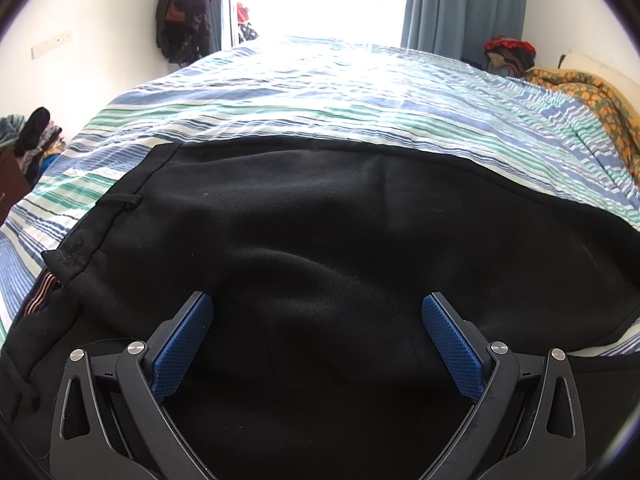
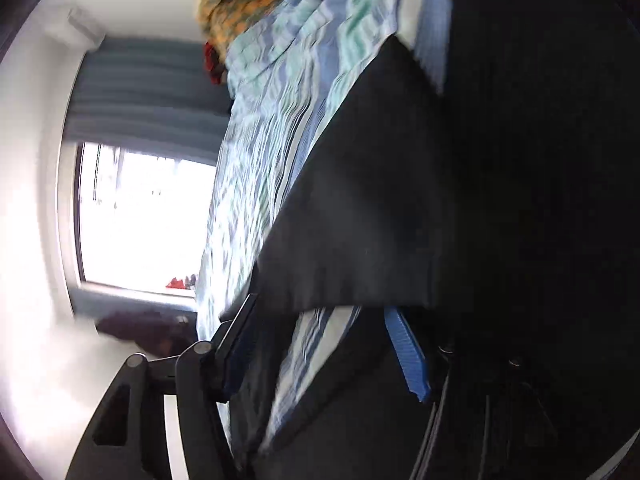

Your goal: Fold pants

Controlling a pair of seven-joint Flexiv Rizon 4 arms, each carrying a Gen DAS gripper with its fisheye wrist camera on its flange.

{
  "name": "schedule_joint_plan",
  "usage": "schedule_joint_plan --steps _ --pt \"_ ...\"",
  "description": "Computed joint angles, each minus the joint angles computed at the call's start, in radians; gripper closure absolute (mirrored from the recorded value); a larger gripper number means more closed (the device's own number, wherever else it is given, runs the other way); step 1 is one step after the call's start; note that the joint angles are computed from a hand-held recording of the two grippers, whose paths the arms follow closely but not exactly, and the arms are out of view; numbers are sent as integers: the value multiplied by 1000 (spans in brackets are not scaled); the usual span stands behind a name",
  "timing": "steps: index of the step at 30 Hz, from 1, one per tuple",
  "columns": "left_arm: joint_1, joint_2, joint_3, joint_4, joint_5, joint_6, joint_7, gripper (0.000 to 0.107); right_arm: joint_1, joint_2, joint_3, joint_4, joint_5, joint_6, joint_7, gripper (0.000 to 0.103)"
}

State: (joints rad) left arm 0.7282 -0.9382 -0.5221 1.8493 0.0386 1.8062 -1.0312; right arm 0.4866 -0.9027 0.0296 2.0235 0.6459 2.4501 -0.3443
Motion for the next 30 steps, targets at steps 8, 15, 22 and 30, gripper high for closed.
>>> schedule_joint_plan --steps 8,15,22,30 --pt "-63 65 85 -21 16 -99 -76 4 161 156 -209 79 90 -261 -178 98" --pt "219 97 -341 86 -334 -453 87 4 356 407 -337 262 31 -238 -561 98" --pt "122 10 -353 -63 -443 -691 -62 5 433 568 -218 377 96 -93 -755 98" --pt "77 31 -288 -126 -541 -745 -33 97 331 639 -35 501 -27 -4 -803 98"
